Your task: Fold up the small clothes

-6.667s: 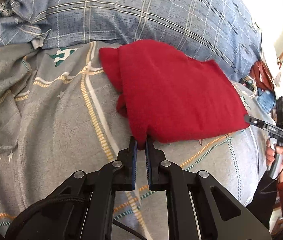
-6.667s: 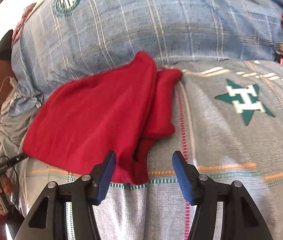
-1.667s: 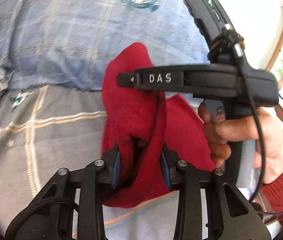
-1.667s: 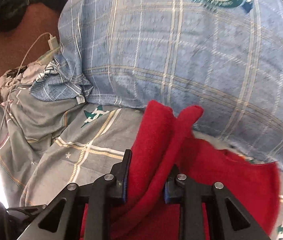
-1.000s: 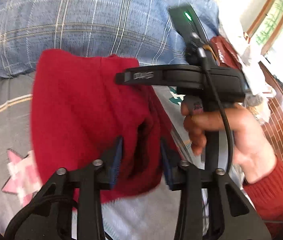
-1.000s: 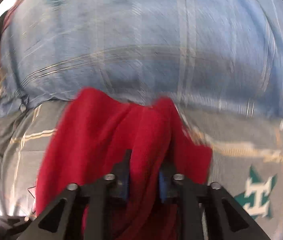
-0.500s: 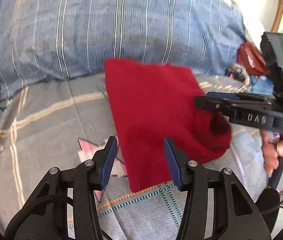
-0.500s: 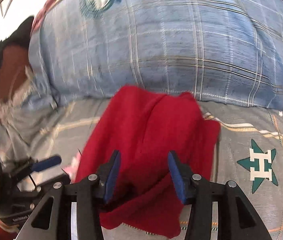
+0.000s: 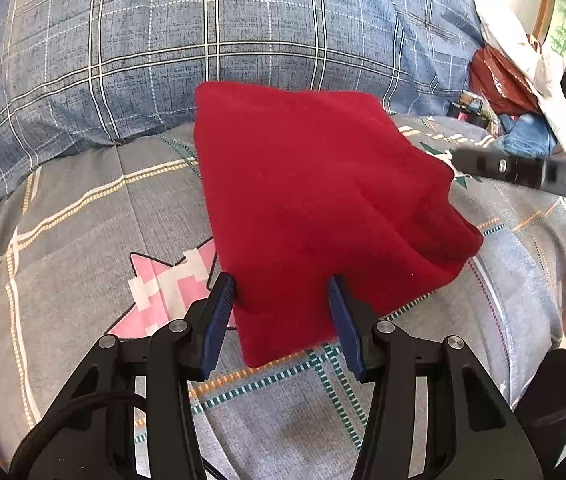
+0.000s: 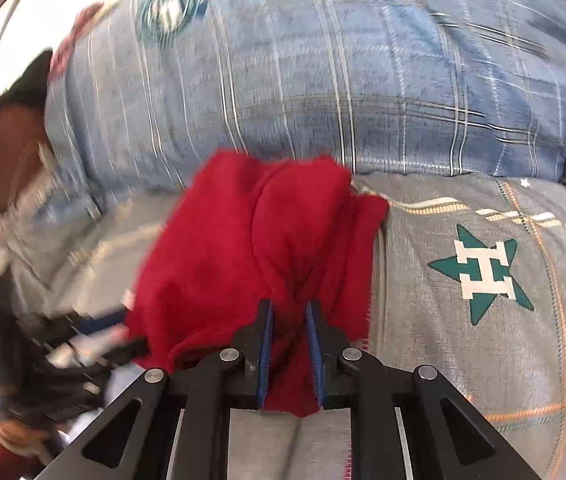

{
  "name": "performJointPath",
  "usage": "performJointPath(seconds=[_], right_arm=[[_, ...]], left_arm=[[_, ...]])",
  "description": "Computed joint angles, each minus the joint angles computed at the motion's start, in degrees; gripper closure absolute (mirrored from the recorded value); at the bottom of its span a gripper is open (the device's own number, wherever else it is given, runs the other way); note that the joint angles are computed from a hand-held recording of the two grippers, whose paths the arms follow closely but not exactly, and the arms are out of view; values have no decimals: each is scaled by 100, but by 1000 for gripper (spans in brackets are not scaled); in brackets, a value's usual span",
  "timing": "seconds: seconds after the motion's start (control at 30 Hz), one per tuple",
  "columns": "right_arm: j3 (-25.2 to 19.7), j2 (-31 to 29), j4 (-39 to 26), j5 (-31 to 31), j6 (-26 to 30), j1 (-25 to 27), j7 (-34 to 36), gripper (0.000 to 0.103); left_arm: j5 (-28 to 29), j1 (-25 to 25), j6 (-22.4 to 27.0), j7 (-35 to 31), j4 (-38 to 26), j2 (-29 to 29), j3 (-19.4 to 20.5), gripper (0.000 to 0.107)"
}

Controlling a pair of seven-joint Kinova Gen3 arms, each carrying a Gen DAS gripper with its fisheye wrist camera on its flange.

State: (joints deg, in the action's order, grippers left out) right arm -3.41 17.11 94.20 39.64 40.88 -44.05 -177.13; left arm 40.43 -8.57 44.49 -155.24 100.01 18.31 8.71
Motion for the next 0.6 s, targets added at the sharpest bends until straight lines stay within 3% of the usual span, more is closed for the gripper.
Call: performJointPath(seconds=[0.13,0.17,0.2,0.23,0.27,0.33,0.4,0.47,0.6], right_arm=[[-72,133,-150,-139,-247,219,-78,48],[-103,212,-229,-349,-342,328,135,46],[-208,335,-370,-582,-346,495,335,46],[-251,495,-546,-752,-257,557,443,55],[-254,600,-719,-829,-74,512,619,73],[17,807,-1020,-703,392,107,1085,83],[394,848,-1124,-465,791,-371,1338,85],[579,846,-986,-474,843,-480,1218,85],[311,342,-280,-338,56,-224,320,82]], left_arm=[[0,35,-89,62,64,-36,-7,59],[-12,32,-69,75,53,-31,-12,59],[-38,36,-41,101,31,-24,-21,59],[-75,44,-21,133,8,-16,-32,59],[-114,43,19,157,-25,-3,-40,59],[-131,8,108,124,-69,18,-29,59],[-145,17,93,94,-62,32,-21,59],[-201,74,57,162,-46,34,-27,59],[-124,45,-61,41,66,-13,4,59]])
